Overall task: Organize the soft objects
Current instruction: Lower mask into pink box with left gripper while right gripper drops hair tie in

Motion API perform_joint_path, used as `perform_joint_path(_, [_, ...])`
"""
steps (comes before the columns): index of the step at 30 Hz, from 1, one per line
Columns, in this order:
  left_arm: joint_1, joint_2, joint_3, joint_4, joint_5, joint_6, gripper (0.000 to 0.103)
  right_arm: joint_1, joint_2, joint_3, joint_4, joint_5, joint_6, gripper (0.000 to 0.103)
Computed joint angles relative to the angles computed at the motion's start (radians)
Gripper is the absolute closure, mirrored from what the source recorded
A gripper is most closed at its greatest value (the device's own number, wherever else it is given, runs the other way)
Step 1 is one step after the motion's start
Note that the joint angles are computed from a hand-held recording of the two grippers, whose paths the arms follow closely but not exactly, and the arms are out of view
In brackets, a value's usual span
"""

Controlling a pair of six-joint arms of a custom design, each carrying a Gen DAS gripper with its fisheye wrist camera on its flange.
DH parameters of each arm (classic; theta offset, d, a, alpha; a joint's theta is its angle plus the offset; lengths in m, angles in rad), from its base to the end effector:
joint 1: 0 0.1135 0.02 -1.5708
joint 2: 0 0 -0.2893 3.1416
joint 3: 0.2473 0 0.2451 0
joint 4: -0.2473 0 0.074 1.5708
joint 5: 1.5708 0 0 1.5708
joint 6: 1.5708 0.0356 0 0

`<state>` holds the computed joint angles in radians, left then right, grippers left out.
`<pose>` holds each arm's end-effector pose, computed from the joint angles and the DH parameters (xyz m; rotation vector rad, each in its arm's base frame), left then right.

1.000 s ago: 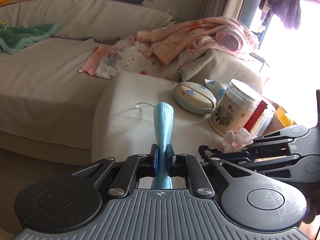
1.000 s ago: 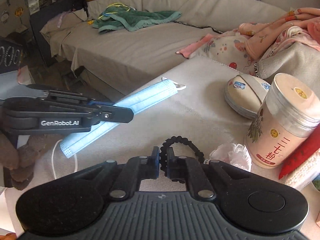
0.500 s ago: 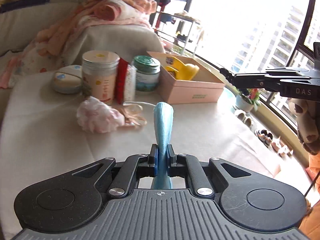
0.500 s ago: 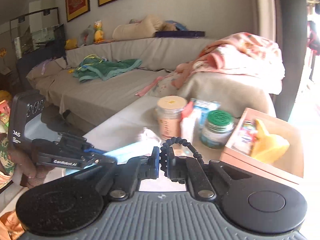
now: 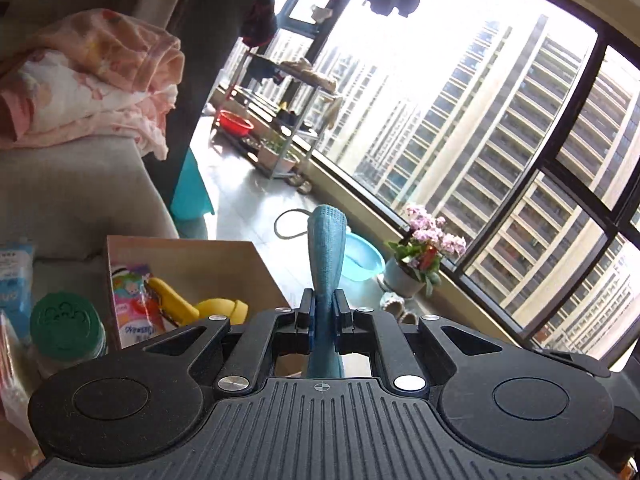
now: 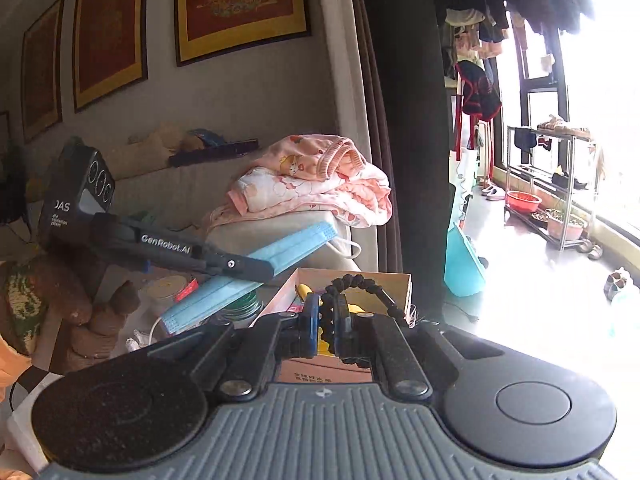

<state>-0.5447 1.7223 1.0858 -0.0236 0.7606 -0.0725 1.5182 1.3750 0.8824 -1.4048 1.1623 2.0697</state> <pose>0.3031 -0.2123 0.2453 0.9449 2.0634 -1.1795 0.0417 0.1712 0.2543 0.3271 1.9291 -0.0298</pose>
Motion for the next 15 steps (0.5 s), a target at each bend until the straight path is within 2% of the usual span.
perform_joint_path(2, [-0.080, 0.137, 0.111, 0.078, -0.120, -0.146, 0.091, -0.072, -0.081, -0.073, 0.156, 0.008, -0.157, 0.096])
perform_joint_path(3, [-0.103, 0.192, 0.167, 0.053, -0.167, -0.173, 0.086, -0.115, -0.130, -0.118, 0.251, 0.001, -0.250, 0.096])
perform_joint_path(6, [-0.140, 0.416, 0.431, -0.208, -0.268, -0.227, 0.084, -0.238, -0.237, -0.235, 0.501, -0.054, -0.483, 0.096])
perform_joint_path(7, [-0.139, 0.461, 0.476, -0.252, -0.267, -0.246, 0.086, -0.272, -0.263, -0.266, 0.560, -0.078, -0.537, 0.096])
perform_joint_path(9, [-0.103, 0.549, 0.538, -0.281, -0.152, -0.284, 0.087, -0.344, -0.307, -0.323, 0.663, -0.127, -0.631, 0.096])
perform_joint_path(12, [-0.065, 0.535, 0.485, -0.147, -0.084, -0.325, 0.085, -0.453, -0.345, -0.395, 0.839, -0.194, -0.792, 0.096])
perform_joint_path(15, [-0.035, 0.490, 0.483, -0.085, -0.073, -0.259, 0.082, -0.599, -0.363, -0.455, 1.070, -0.301, -0.999, 0.096])
